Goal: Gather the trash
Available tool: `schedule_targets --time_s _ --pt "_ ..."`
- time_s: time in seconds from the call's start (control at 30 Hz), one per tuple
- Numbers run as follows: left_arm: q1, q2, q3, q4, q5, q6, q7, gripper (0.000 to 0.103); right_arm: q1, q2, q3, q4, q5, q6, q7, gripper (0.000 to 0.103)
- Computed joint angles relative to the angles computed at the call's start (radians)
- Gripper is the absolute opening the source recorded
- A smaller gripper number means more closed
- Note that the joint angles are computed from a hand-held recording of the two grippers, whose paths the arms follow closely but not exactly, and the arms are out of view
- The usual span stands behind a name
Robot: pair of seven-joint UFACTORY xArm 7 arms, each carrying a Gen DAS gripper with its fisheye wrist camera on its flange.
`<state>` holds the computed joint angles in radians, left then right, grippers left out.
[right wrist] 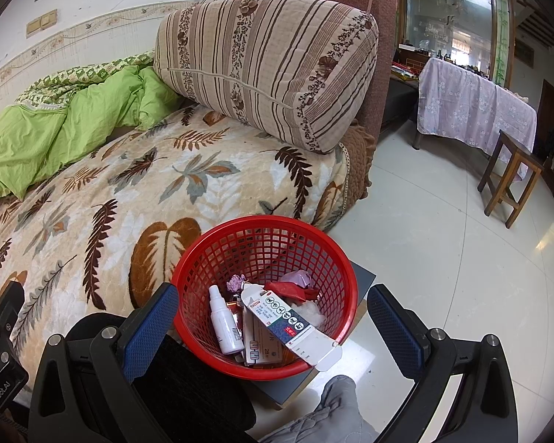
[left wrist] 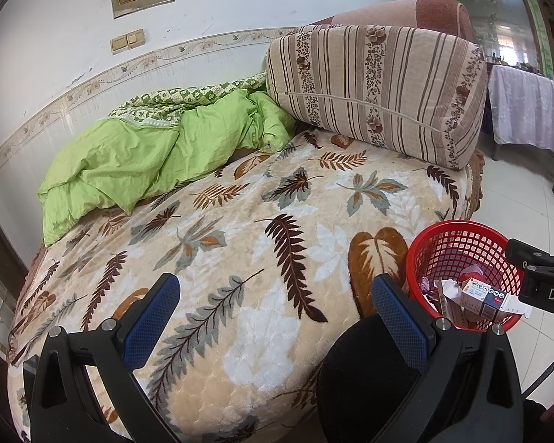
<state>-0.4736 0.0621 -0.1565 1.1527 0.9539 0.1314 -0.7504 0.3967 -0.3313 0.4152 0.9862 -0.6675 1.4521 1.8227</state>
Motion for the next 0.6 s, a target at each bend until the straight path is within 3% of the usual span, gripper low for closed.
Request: schedule_targets --time_s 0.5,0.6 --pt "-0.001 0.0 0.0 0.001 0.023 0.003 -0.025 0.103 0.001 0.001 -0.002 0.0 -0.002 0.0 -0.001 0.103" --pt "0.007 -0.001 -0.011 -0.005 -0.065 -0.001 0.05 0.103 0.001 0.001 -0.001 0.0 -0.002 -0.002 -0.001 0.103"
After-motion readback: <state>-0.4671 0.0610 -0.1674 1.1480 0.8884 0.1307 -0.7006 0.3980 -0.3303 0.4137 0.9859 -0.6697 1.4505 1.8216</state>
